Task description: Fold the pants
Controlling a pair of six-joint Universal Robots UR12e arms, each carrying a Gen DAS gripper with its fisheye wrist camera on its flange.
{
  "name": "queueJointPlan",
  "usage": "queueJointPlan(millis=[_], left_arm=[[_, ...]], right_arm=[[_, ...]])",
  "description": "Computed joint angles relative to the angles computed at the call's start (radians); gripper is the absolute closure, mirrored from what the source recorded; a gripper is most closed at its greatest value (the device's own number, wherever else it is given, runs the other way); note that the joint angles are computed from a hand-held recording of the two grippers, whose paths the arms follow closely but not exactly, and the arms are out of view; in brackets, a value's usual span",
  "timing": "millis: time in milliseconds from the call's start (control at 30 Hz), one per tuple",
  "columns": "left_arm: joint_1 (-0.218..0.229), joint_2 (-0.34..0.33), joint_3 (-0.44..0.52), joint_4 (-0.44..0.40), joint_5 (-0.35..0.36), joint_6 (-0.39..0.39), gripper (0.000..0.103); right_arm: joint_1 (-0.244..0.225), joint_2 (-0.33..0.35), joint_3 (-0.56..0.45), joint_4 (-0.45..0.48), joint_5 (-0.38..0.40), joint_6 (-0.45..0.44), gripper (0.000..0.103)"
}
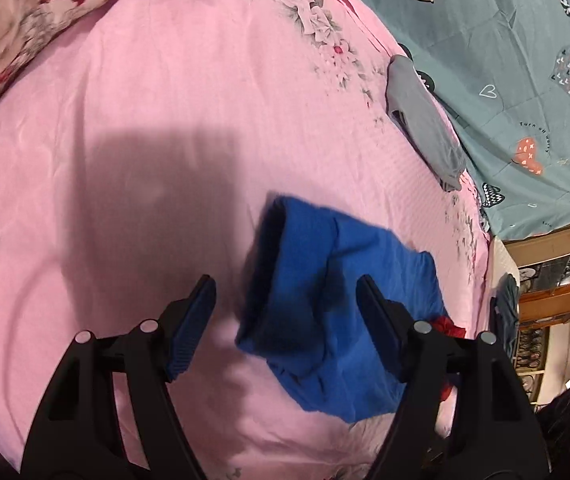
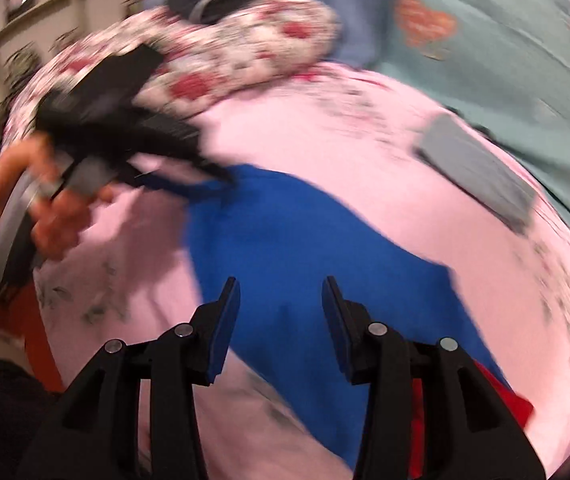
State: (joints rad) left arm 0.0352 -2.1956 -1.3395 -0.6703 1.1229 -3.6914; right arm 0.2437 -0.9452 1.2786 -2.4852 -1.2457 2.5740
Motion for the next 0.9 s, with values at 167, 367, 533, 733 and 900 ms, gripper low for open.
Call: queueJointPlan(millis=[167,367,533,733,900], left_arm=[[0.006,-0.060,0.118,-0.132,-0.048,0.122,0.030],[0.005,-0.094,0.164,-0.209,-0.111,0.194,0.029],[0.008,-0.089,0.147,-0.201,-0.124,0.184,0.029],[0.022,-0.073,0.120,-0.184,-0.151,0.146,0.028],[0.021,-0.086,0.149,-0.237,-0.256,0.134,0.014]], right_arm=[[0.065,0.068,-0.058,-0.019,-0.095,0.002,0.059],[0.105,0.131,-0.105,-0.071,-0.229,0.031,0.057],[0.119,0.154,-0.109,-0.129,-0.305,-0.015,0.064],[0.101,0.129,-0.088,-0.190,-0.265,0.053,0.084],[0.089,0.107,-0.064,-0.263,-0.261,0.111,0.084]])
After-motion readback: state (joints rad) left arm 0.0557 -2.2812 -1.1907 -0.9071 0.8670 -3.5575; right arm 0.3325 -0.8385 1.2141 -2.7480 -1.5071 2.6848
